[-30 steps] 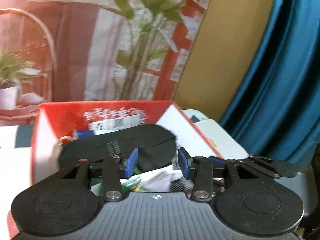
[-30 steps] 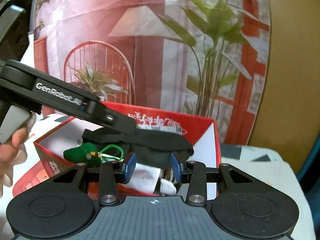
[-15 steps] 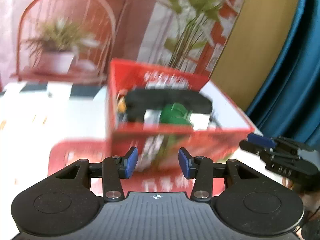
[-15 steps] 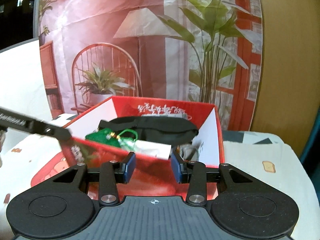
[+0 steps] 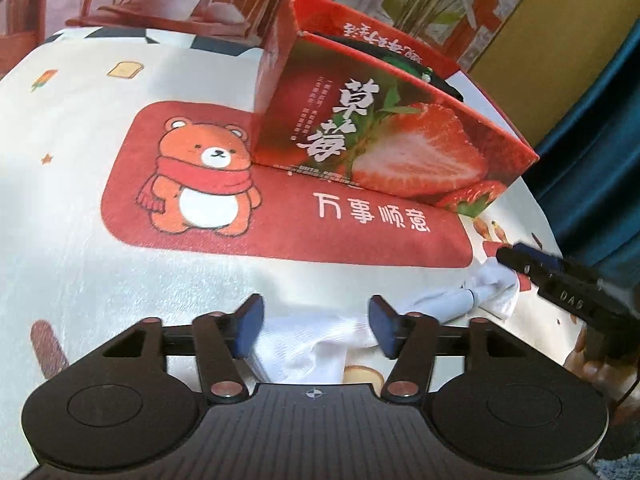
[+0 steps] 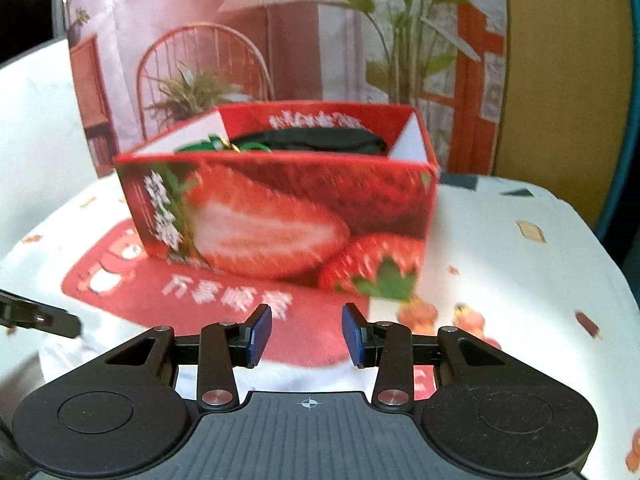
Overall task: Organize soft objects
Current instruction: 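Lower the left tool onto the white sock and close on it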
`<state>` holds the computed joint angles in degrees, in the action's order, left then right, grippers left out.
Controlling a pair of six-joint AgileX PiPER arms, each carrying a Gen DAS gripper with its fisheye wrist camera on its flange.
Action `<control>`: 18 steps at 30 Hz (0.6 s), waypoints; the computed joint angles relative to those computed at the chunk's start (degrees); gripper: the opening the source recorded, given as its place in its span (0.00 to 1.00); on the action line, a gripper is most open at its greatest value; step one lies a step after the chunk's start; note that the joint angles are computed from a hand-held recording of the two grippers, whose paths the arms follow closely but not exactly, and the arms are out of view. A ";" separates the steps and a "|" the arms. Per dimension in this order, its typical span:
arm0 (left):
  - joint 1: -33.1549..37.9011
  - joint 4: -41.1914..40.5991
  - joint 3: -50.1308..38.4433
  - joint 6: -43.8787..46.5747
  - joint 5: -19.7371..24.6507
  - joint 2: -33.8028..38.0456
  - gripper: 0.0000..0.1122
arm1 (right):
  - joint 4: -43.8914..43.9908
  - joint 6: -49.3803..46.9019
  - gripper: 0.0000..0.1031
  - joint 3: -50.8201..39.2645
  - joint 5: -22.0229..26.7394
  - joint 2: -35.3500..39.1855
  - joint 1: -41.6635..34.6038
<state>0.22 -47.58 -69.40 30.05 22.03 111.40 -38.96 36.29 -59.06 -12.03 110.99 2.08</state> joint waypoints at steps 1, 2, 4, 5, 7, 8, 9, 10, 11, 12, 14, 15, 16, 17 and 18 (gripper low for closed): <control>0.13 -1.13 0.48 0.99 -0.11 -0.12 0.65 | 1.58 -1.10 0.37 0.37 0.10 0.10 -0.22; 0.32 -2.31 0.92 2.10 -0.07 -0.33 0.69 | 1.82 -0.85 0.39 0.58 -0.02 0.42 -0.62; 0.29 -2.92 1.47 2.99 -0.12 -0.44 0.70 | 1.06 0.61 0.41 1.27 -0.79 0.99 -1.39; 0.06 -1.86 1.55 2.17 -0.04 -0.42 0.70 | 1.04 0.70 0.41 1.42 -0.89 1.31 -1.53; -0.36 0.74 1.94 -0.21 0.01 -0.58 0.70 | 2.98 -0.85 0.43 1.54 -0.58 2.25 -1.32; -0.56 2.31 2.14 -1.82 -0.01 -0.74 0.71 | 5.78 -3.46 0.46 1.84 -0.84 2.59 -1.13; -0.64 3.86 2.26 -3.27 0.26 -0.87 0.71 | 8.17 -5.77 0.48 2.05 -1.09 2.80 -0.98; -0.69 4.89 2.34 -4.18 0.38 -0.89 0.71 | 9.98 -7.40 0.52 1.95 -0.94 3.05 -0.75; -0.75 5.71 2.45 -4.93 0.34 -0.88 0.71 | 11.42 -8.64 0.54 1.75 -0.55 3.34 -0.60; -0.76 6.14 2.45 -5.33 0.27 -0.70 0.71 | 12.91 -9.75 0.54 1.77 -0.62 3.69 -0.56; -0.84 7.28 2.40 -6.42 0.30 -0.56 0.71 | 10.42 -6.58 0.54 1.67 -0.82 4.32 -0.82; -1.03 8.48 2.10 -7.50 0.37 -0.32 0.71 | 8.23 -4.18 0.54 1.62 -1.02 4.59 -1.03; -1.21 9.56 1.80 -8.45 0.49 -0.12 0.71 | 6.47 -2.30 0.54 1.52 -1.11 4.78 -1.15; -1.39 10.56 1.49 -9.30 0.65 0.09 0.71 | 6.41 -2.25 0.53 1.57 -1.23 4.85 -1.16; -1.61 11.69 1.17 -10.29 0.79 0.30 0.71 | 6.17 -2.16 0.53 1.51 -1.15 4.85 -1.15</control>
